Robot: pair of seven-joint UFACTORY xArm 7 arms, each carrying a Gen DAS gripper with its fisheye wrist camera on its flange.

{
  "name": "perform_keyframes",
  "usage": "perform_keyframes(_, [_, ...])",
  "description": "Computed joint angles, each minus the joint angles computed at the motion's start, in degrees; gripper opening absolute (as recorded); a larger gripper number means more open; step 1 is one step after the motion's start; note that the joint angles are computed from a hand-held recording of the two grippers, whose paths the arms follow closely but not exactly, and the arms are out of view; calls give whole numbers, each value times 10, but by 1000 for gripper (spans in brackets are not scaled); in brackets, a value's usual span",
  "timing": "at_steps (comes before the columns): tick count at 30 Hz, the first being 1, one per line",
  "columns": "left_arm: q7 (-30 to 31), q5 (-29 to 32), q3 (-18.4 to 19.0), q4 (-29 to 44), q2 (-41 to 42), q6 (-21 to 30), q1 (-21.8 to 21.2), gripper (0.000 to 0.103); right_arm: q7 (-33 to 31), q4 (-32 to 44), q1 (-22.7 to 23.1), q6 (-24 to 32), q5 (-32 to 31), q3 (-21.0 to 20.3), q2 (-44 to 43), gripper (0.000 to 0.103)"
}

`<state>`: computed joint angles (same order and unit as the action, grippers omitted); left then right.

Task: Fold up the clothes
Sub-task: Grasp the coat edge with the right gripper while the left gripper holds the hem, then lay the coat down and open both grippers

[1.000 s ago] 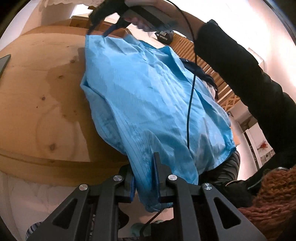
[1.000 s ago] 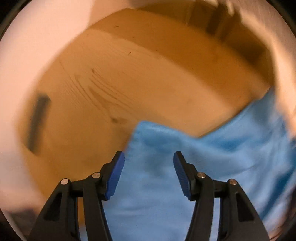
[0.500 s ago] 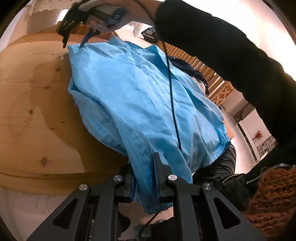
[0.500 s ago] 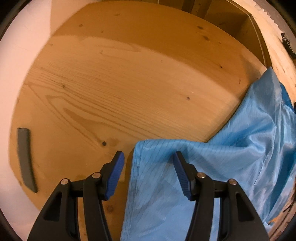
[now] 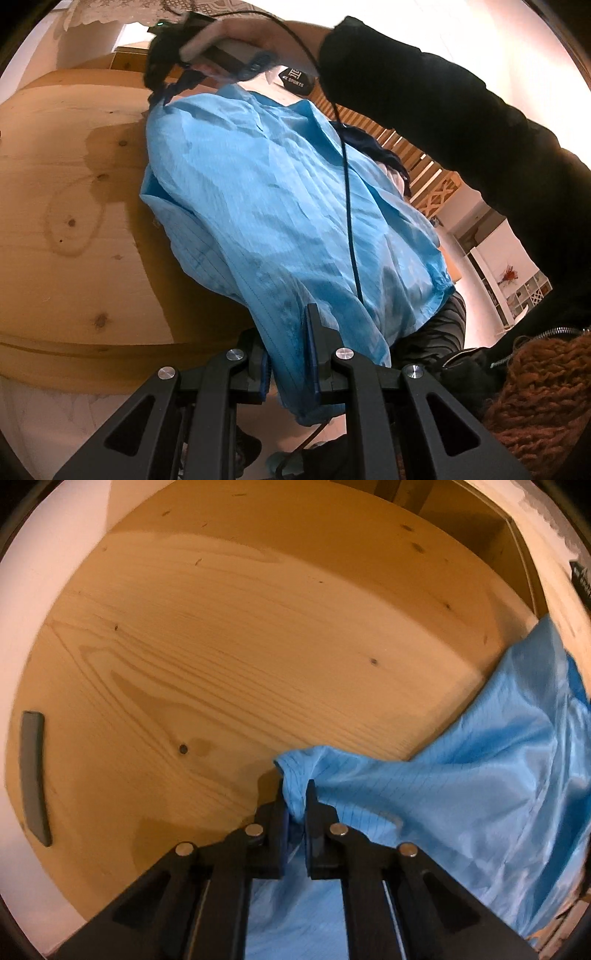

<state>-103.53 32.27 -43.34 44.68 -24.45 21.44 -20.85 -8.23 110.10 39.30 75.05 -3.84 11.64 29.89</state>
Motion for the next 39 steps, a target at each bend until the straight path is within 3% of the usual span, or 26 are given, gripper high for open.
perform_keyframes(6, [-5,-21,6,-13,-32,37,-19,13,-32,-27,-25,-41,37,12,-27,4])
perform_keyframes(14, [63,-66,23,25,-52,159,-57,13,-86,-63,-61,-53,127,34,-78,4])
perform_keyframes(22, [117,21,-4,173,111,197,-49,13,-121,-53,-122,-29,186,16,-118,4])
perform_keyframes(30, [208,87,16,328,302,231,-113,13,-172,-96,-221,-25,249,-18,-144,4])
perform_keyframes(33, [241,82,32,364,347,231,-139,13,-186,-120,-247,-34,250,-28,-143,4])
perform_keyframes(39, [259,31,69,400,406,218,-175,32,-183,-175,-249,-98,192,-36,-132,4])
